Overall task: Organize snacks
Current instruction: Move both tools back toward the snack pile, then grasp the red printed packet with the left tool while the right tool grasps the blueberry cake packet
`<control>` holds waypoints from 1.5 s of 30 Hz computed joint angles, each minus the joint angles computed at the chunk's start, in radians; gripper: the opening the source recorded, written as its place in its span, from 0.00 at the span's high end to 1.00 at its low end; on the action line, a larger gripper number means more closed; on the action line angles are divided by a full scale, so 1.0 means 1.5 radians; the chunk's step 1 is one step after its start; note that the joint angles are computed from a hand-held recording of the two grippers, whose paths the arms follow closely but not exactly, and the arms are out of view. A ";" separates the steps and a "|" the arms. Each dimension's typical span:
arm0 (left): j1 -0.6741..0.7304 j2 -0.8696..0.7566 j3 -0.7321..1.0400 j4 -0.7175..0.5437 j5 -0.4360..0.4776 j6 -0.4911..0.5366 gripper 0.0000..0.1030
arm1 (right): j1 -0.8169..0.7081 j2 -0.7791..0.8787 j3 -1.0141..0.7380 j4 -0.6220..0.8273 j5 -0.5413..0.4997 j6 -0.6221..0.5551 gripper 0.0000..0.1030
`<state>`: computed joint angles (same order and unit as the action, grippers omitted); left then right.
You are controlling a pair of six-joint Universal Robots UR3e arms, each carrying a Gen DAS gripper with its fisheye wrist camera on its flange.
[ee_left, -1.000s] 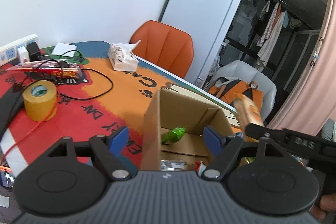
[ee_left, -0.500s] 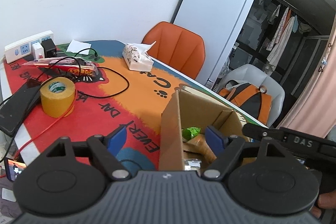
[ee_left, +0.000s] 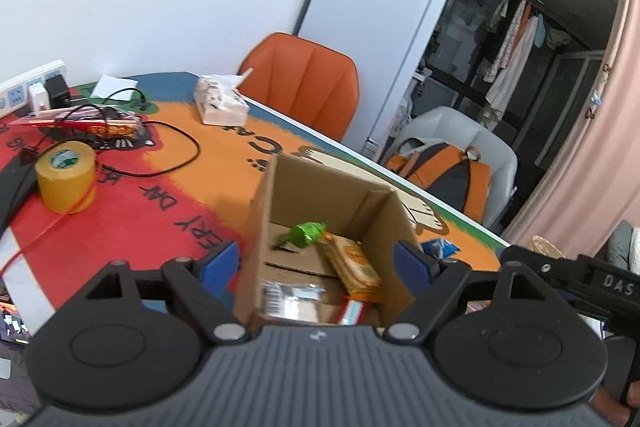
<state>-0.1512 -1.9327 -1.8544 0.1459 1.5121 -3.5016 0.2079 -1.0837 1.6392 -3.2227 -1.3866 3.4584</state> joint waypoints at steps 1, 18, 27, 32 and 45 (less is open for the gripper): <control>-0.008 -0.003 0.006 -0.002 0.003 0.002 0.19 | -0.006 -0.008 0.017 -0.012 0.001 0.003 0.29; -0.127 -0.104 0.150 -0.012 0.006 0.028 0.18 | -0.118 -0.132 0.287 -0.163 -0.018 0.018 0.23; -0.177 -0.196 0.280 -0.050 0.002 0.024 0.21 | -0.189 -0.147 0.356 -0.190 0.013 0.023 0.23; -0.196 -0.248 0.355 -0.088 -0.013 0.032 0.38 | -0.223 -0.121 0.363 -0.205 0.040 0.022 0.25; -0.210 -0.406 0.583 -0.224 -0.025 0.005 0.54 | -0.252 -0.021 0.306 -0.188 0.080 0.026 0.34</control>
